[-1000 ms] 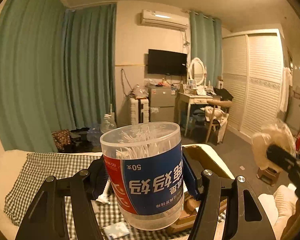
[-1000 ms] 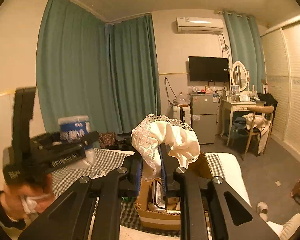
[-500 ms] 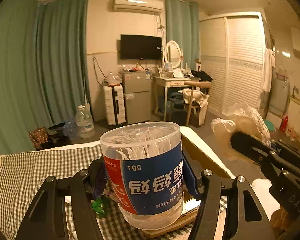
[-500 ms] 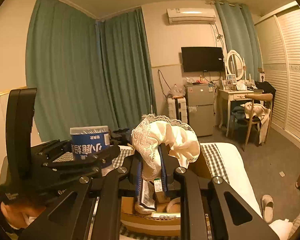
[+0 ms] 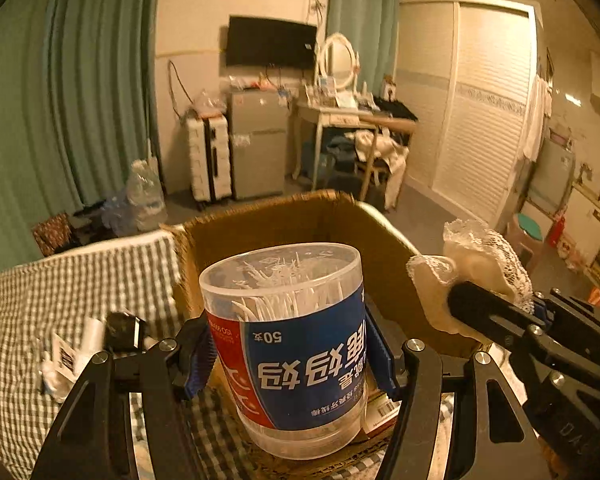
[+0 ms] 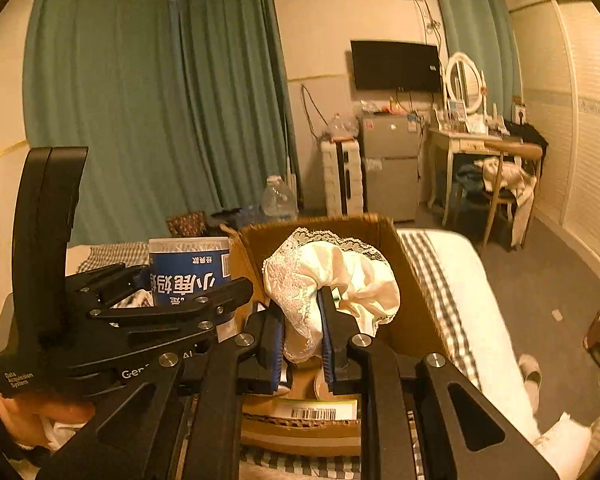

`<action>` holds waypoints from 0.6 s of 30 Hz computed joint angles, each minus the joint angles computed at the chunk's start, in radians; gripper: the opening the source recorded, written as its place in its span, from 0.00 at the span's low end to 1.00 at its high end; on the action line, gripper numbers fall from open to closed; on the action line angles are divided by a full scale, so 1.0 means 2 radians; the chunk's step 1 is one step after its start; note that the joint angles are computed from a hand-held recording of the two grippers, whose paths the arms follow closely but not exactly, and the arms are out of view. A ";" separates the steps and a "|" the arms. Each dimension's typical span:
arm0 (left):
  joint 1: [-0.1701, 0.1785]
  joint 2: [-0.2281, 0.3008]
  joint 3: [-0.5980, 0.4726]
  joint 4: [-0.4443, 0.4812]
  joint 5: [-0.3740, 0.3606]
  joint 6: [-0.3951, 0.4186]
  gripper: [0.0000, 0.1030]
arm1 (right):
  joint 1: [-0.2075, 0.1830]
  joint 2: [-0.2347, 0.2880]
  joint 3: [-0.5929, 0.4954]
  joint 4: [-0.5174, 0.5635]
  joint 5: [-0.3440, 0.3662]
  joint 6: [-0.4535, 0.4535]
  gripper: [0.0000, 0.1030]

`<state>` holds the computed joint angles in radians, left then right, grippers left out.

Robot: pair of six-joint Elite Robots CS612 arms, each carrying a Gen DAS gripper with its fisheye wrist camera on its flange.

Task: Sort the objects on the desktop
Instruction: 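Carry the swab container and lace fabric up over the cardboard box, then open left tool to drop the swab container while right tool drops the lace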

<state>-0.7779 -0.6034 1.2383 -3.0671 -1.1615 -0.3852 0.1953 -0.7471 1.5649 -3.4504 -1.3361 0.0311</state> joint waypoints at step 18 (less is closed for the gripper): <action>0.011 -0.022 0.019 0.004 -0.010 -0.048 0.71 | 0.004 -0.003 0.007 -0.008 -0.028 0.040 0.50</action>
<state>-0.7551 -0.6474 1.2760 -3.0581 -1.1812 -0.4821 0.2038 -0.7534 1.5780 -3.4665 -1.3923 0.1110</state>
